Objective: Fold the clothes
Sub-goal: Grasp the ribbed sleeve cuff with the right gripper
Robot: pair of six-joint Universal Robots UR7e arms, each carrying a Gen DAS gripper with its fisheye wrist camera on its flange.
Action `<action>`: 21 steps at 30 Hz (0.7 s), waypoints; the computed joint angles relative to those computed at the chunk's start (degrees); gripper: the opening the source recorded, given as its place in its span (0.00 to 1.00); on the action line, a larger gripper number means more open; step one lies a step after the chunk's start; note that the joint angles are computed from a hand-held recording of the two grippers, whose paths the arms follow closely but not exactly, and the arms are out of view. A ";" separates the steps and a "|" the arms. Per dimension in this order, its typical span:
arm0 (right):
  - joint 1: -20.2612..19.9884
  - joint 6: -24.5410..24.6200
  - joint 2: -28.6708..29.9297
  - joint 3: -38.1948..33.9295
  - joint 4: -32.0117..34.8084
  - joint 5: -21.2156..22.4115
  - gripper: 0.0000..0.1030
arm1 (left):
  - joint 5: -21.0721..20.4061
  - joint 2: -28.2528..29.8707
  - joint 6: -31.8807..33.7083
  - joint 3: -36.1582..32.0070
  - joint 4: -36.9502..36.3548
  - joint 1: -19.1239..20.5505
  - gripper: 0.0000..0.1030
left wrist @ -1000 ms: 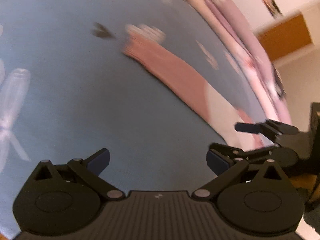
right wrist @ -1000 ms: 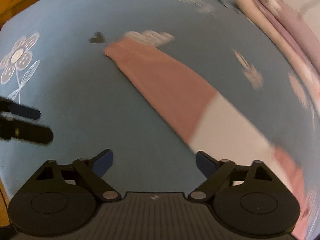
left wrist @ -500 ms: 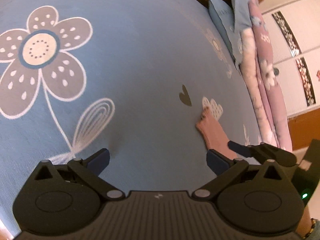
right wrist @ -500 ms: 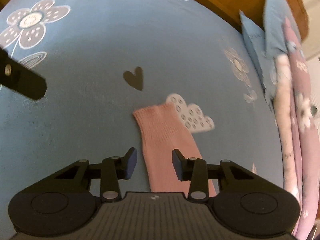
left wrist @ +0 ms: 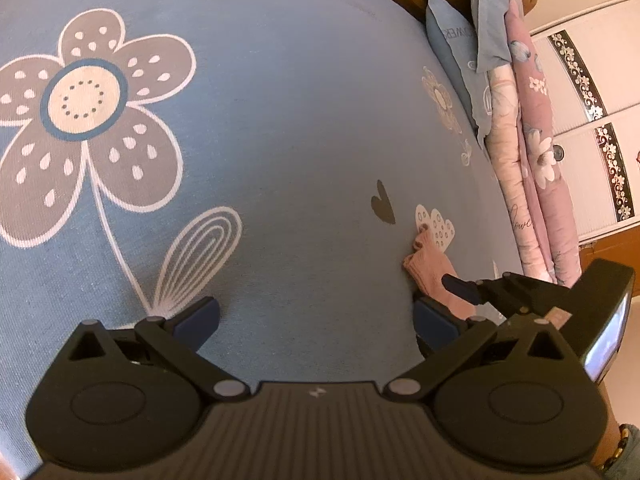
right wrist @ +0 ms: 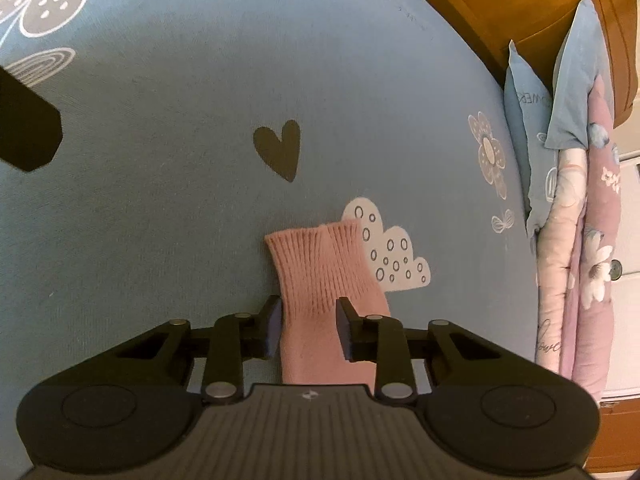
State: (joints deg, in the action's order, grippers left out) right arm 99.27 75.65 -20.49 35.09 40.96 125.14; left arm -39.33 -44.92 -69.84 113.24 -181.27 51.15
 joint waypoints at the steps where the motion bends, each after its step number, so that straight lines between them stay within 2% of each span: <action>1: 0.01 0.12 -0.08 0.37 -0.16 0.05 0.12 | 0.01 -0.11 -0.22 0.05 0.24 -0.04 0.99; 2: 0.01 0.23 -0.18 0.77 -0.34 0.10 0.09 | 0.02 -0.23 -0.46 0.13 0.45 -0.10 0.99; 5: -0.20 0.82 -1.09 2.35 -1.37 -0.71 0.08 | -0.02 -0.39 -1.22 -0.05 1.42 -0.12 0.99; 10: -0.26 8.38 0.04 -2.78 3.63 -2.35 0.08 | -0.36 -0.47 0.25 -1.42 3.39 -0.47 0.99; 15: -0.94 15.64 -1.37 -5.90 6.10 -6.36 0.08 | -0.56 0.40 3.67 -4.44 5.81 -1.39 0.99; 21: -2.43 25.33 -1.50 -15.37 12.97 -6.81 0.08 | -1.62 3.15 6.75 -9.43 8.99 -2.82 0.99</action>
State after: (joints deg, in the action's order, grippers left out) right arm 96.84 100.99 -21.98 19.71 53.92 118.34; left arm -40.95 -41.78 -63.10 103.81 -172.28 48.33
